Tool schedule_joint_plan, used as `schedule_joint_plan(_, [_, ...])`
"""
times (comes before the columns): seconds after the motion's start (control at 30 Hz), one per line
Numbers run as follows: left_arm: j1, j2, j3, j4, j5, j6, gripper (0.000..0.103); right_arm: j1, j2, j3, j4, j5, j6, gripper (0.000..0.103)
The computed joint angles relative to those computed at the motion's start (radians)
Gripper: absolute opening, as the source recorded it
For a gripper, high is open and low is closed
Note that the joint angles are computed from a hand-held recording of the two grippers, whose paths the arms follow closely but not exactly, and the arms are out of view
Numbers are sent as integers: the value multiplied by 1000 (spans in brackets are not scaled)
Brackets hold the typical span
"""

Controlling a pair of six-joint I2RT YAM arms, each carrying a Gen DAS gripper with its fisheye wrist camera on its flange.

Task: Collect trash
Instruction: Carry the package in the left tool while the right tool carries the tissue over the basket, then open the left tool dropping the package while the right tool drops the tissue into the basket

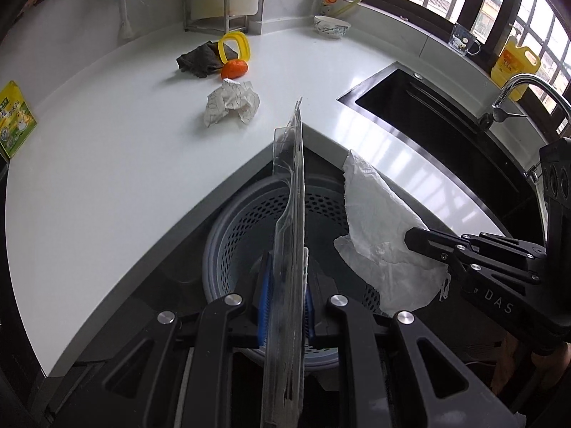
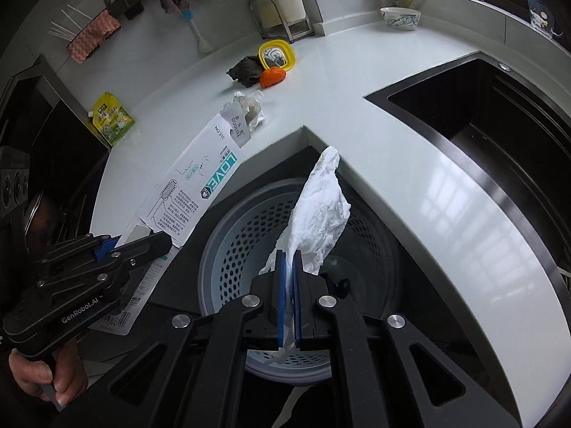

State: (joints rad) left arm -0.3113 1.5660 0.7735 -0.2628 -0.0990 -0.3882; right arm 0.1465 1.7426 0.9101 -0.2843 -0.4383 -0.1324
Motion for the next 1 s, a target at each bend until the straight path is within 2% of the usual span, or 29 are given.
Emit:
schedule_joint_plan(0.57, [20,322,41,117,54,-39,17,10,258,59,39,2,2,4])
schedule_joint_plan(0.97, [32,391,90,123,42,-54,21,26,326,79,88,32,26,4])
schedule_joint_plan(1.0, [30,387,88,124,39,-58,25,25,328,81,87,31,24,4])
